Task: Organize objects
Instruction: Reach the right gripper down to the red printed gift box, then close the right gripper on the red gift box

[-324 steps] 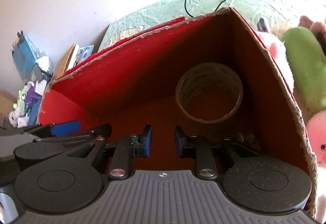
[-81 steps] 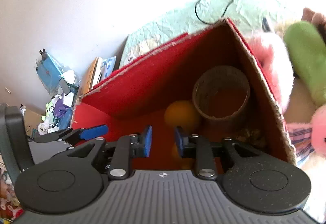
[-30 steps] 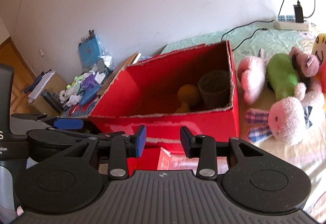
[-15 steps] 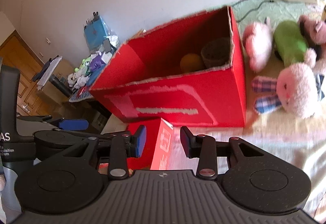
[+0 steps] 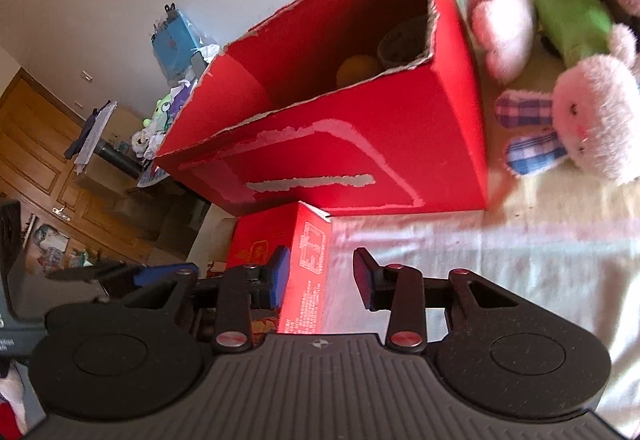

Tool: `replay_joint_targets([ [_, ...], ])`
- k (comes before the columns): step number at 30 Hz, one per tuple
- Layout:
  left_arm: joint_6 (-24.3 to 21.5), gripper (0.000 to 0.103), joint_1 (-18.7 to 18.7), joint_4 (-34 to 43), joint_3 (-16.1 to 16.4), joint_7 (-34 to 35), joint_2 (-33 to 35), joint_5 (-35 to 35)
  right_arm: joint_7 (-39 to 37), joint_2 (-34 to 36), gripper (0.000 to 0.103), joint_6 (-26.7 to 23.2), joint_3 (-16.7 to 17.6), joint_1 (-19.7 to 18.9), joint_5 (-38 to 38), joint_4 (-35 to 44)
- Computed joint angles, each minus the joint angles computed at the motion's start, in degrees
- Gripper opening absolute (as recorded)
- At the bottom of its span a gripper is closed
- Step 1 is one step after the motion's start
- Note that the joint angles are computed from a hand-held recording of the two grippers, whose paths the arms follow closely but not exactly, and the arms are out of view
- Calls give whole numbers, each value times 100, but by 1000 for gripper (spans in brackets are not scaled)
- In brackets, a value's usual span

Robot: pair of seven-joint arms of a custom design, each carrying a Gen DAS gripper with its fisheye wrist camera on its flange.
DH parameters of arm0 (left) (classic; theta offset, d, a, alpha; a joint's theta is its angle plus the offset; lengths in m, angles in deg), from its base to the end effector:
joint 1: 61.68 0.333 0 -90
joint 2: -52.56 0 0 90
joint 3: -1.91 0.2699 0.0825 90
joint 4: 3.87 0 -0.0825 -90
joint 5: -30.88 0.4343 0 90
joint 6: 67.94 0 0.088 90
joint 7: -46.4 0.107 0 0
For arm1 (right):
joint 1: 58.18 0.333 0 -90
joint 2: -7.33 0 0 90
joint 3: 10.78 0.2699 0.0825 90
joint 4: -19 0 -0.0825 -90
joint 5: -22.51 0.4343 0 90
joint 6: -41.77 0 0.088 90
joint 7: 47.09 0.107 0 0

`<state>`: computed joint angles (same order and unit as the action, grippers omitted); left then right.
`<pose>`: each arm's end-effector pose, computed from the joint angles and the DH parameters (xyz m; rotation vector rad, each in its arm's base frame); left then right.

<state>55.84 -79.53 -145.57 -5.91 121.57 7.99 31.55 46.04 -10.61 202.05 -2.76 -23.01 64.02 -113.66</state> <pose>0.3939 -0.1931 0.5520 -1.7969 2.1466 -0.5249 0.4259 0.3612 0.4854 -1.6960 1.4988 0.1675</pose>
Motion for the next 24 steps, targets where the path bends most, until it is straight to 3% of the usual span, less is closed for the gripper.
replay_joint_targets([
  [4,-4,91,-55,-23,124,164,77,-157,-238,224,39,-268,-97,85,296,260],
  [13,136,92,-61,-191,174,485,69,-333,-238,642,40,-790,35,-82,465,713],
  [24,378,93,-47,-209,-92,680,276,121,70,807,44,-1188,85,-249,650,859],
])
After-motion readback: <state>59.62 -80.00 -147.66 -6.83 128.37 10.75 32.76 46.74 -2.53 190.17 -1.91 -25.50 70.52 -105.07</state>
